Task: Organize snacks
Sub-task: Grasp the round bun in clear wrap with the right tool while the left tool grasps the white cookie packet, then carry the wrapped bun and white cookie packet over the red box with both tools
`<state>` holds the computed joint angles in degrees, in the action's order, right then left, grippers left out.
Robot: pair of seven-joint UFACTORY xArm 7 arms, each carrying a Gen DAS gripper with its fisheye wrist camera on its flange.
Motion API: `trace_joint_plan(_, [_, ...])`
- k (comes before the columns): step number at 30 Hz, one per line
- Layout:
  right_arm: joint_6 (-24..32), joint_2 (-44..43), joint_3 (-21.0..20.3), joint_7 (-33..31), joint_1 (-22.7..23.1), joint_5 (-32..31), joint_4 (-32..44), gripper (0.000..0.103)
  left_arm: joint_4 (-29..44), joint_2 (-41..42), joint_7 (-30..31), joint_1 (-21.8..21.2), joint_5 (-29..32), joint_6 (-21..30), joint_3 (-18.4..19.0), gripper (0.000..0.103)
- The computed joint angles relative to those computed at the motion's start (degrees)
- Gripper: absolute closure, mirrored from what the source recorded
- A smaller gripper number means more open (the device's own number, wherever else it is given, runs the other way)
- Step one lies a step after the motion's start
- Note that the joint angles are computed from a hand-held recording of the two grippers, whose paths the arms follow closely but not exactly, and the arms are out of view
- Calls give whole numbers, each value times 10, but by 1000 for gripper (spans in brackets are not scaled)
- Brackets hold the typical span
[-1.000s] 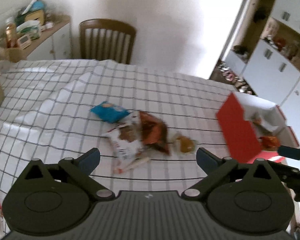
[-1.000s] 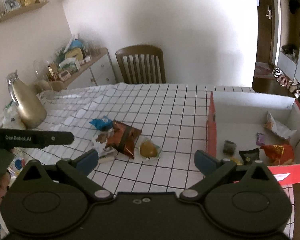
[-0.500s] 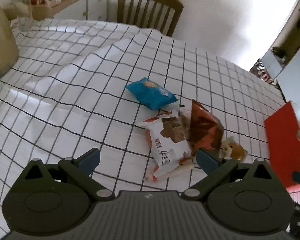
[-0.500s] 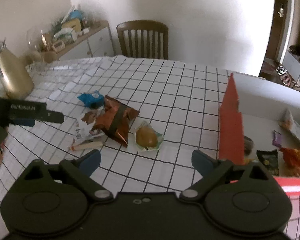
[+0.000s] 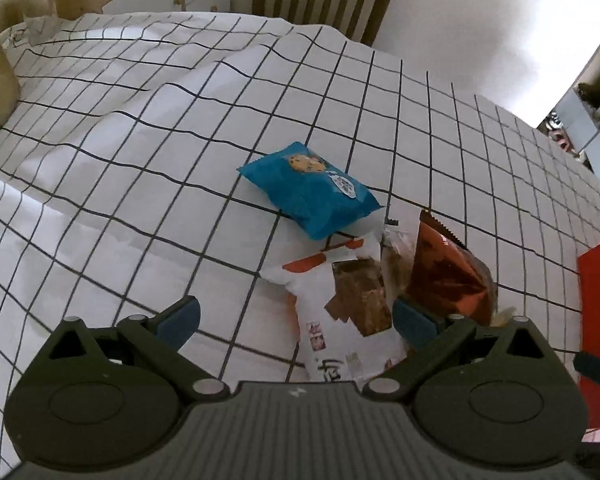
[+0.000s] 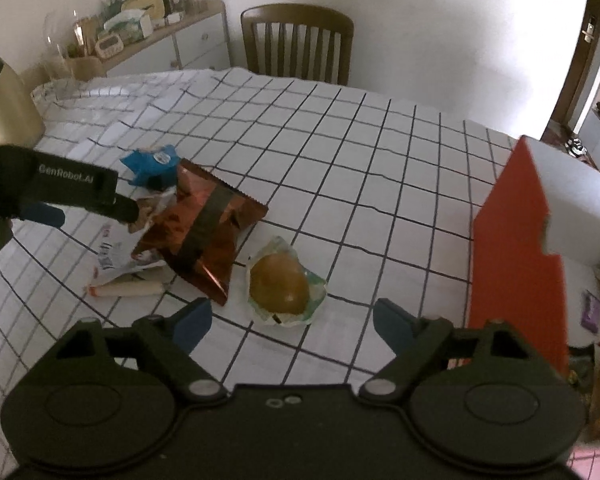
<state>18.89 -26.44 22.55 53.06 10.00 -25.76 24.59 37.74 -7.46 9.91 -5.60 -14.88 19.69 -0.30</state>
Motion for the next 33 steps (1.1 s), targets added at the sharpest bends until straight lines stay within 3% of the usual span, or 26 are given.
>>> trace_joint_plan(4, [-10, 46, 21, 19, -36, -47, 24, 22, 10, 19, -23, 1, 14, -1, -7, 0])
trace_joint_plan(9, [-10, 95, 22, 47, -47, -119, 54, 24, 10, 29, -39, 1, 22, -8, -12, 1])
trace_joint_plan(17, [6, 142, -16, 84, -13, -191, 82, 28, 5, 34, -77, 2, 33, -23, -16, 5])
trace_joint_plan(22, [0, 140, -39, 101, 10, -191, 79, 48, 2, 23, -52, -8, -6, -22, -11, 24])
trace_joint_plan(26, [5, 135, -44, 115, 19, -186, 76, 50, 3, 14, 4, -22, -69, -6, -1, 52])
trace_joint_plan(33, [27, 104, -40, 125, 34, -156, 58, 56, -2, 4, 20, -16, -78, 2, 2, 54])
